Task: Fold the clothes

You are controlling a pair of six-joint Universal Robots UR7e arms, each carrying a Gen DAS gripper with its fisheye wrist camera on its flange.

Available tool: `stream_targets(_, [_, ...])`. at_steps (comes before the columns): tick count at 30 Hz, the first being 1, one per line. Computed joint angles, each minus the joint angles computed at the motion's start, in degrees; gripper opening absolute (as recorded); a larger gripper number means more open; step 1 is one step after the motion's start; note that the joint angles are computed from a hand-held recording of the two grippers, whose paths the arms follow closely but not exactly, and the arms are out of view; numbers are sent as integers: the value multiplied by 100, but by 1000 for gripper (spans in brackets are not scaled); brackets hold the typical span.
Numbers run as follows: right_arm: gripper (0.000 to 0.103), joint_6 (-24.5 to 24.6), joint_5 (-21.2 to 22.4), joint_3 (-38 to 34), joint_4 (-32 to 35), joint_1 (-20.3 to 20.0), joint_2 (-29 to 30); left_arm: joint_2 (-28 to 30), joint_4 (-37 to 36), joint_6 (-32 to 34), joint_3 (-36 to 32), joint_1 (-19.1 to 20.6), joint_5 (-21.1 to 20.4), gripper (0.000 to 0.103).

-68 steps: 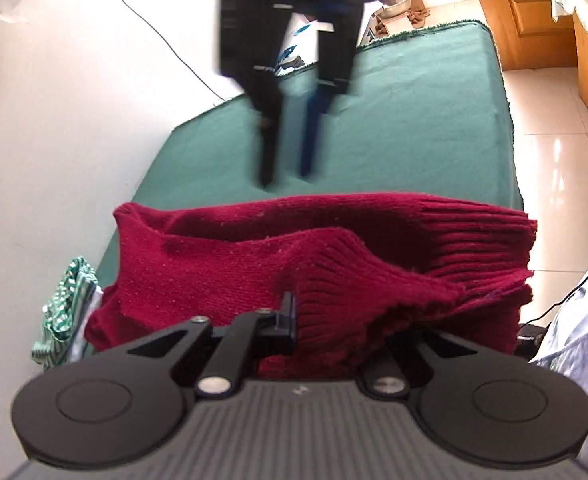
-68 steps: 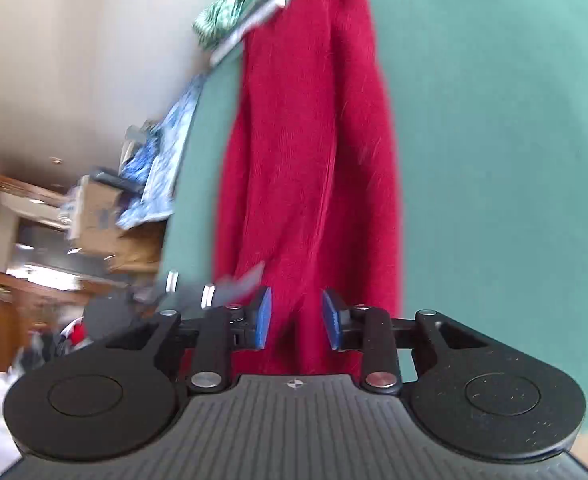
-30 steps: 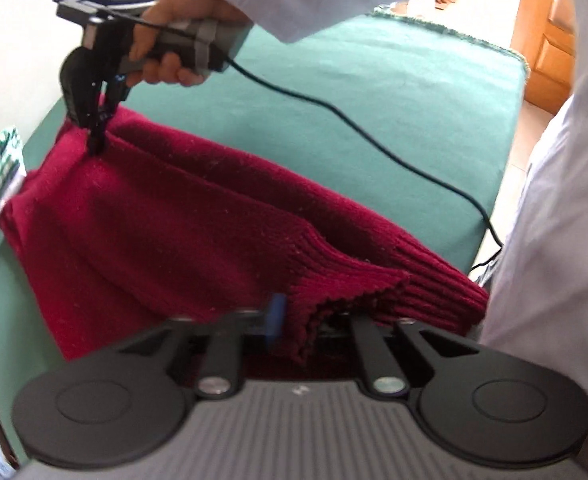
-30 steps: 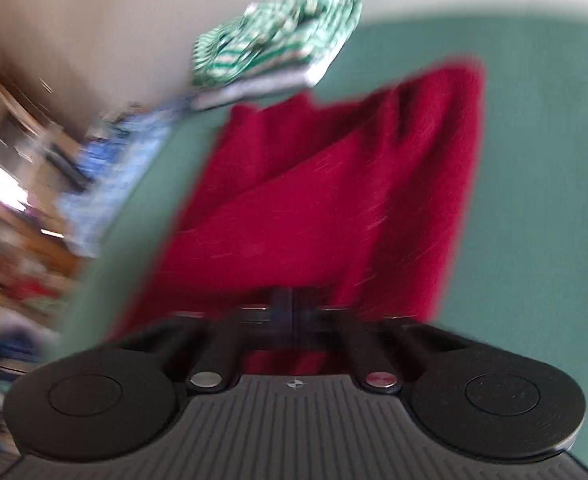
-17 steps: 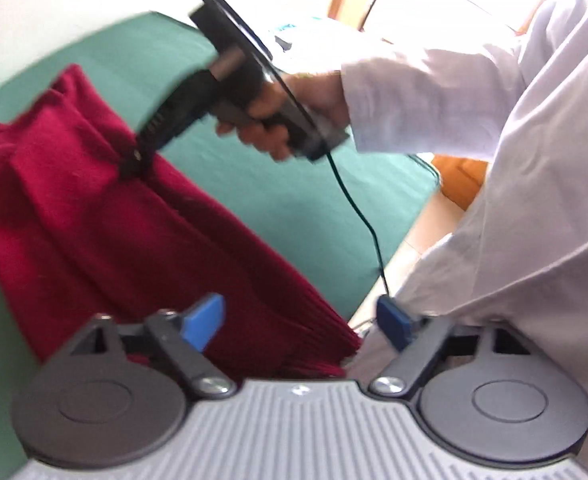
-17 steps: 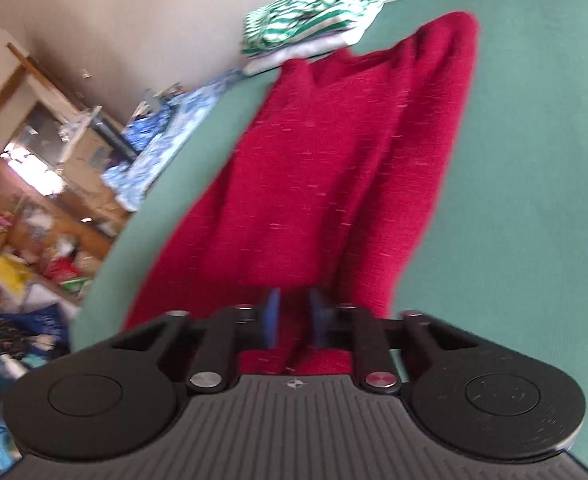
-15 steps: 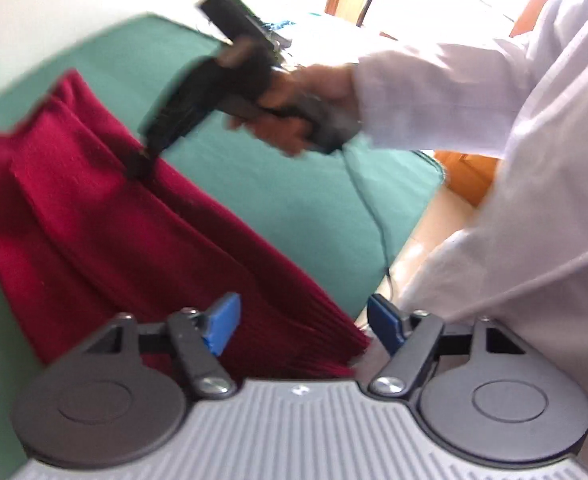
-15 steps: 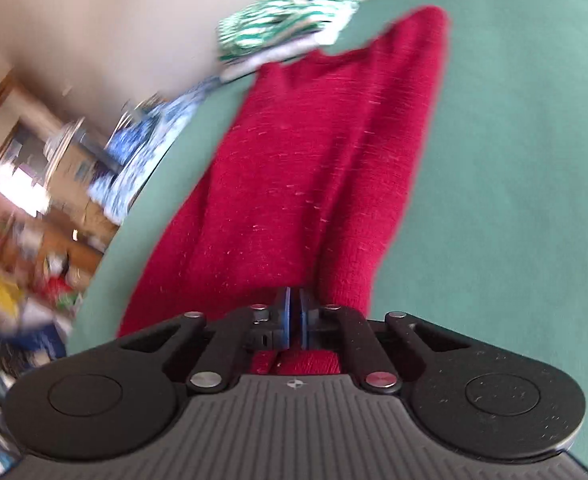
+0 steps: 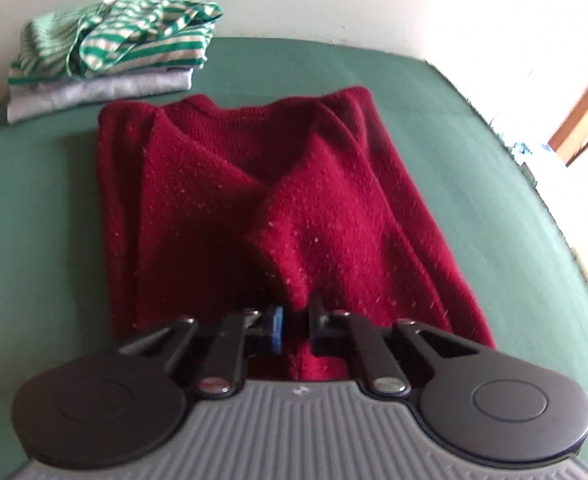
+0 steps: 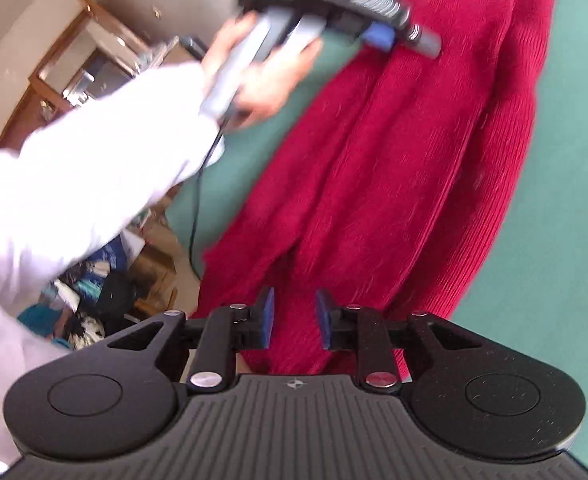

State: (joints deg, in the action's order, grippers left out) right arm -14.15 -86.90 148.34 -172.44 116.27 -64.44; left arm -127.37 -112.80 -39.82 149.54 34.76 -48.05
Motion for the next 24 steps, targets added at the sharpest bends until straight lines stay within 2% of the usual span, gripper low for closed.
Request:
stream_targets(1, [7,127,-147,82,-222,33,42,-202,55,10,25,-56,-17,3])
stream_targets(4, [0,480,-323,260,-648,-3,47,-857,755,-354,-52,-292,-6,3])
stream_targets(6, [0,544,-380,326,-559,-88,-89,-932,895,-313,-88,-159,-90,6])
stream_targets(8, [0,520,-542,185,-258,63,-125,-951,966,76,-103,-82,-299,26])
stream_targets(9, [0,566,-674,43,43,204,-173,-978,978,216,-123,-56,-414,32])
stream_targets(10, [11,660,-758,-100,353,334,-242,-1051,921,227,-167,-61,-558,59])
stream_targets(11, [11,684,-731,-142,517,435,-396,-1182,893,228,-187,-118,-642,88])
stream_targets(12, [12,629,-609,-122,503,501,-463,-1475,976,192,-152,-325,-571,98])
stream_targets(13, [15,578,-505,-97,454,579,-496,-1702,1105,120,-130,-531,-473,102])
stream_targets(14, [20,689,-640,-136,390,712,-368,-1767,1317,-20,-126,-708,-326,101])
stream_targets(15, [35,869,-889,-204,349,882,-195,-1737,1380,-62,-121,-747,-276,101])
stream_targets(16, [50,1050,-1132,-278,331,1049,-24,-1538,1203,10,-113,-546,-389,94])
stream_targets(17, [51,1169,-1298,-269,189,1163,105,-1353,1052,69,-104,-351,-496,84])
stream_targets(18, [50,1272,-1443,-238,10,1264,228,-1233,1000,32,-78,-212,-547,81])
stream_targets(19, [43,1323,-1570,-230,-116,1387,306,-1174,963,0,-42,-127,-564,81])
stream_targets(20, [31,1409,-1728,-242,-112,1498,323,-1281,978,-27,25,-177,-498,81])
stream_targets(21, [6,1511,-1896,-260,-68,1603,325,-1385,1093,-125,62,-274,-422,78])
stream_targets(22, [6,1681,-1936,-243,-3,1634,255,-1466,1422,-370,34,-477,-323,64])
stream_targets(23, [6,1894,-2013,-189,36,1728,122,-1556,1691,-507,5,-649,-258,33])
stream_targets(24, [6,2121,-2207,-173,31,1899,105,-1658,1819,-496,-39,-725,-340,18])
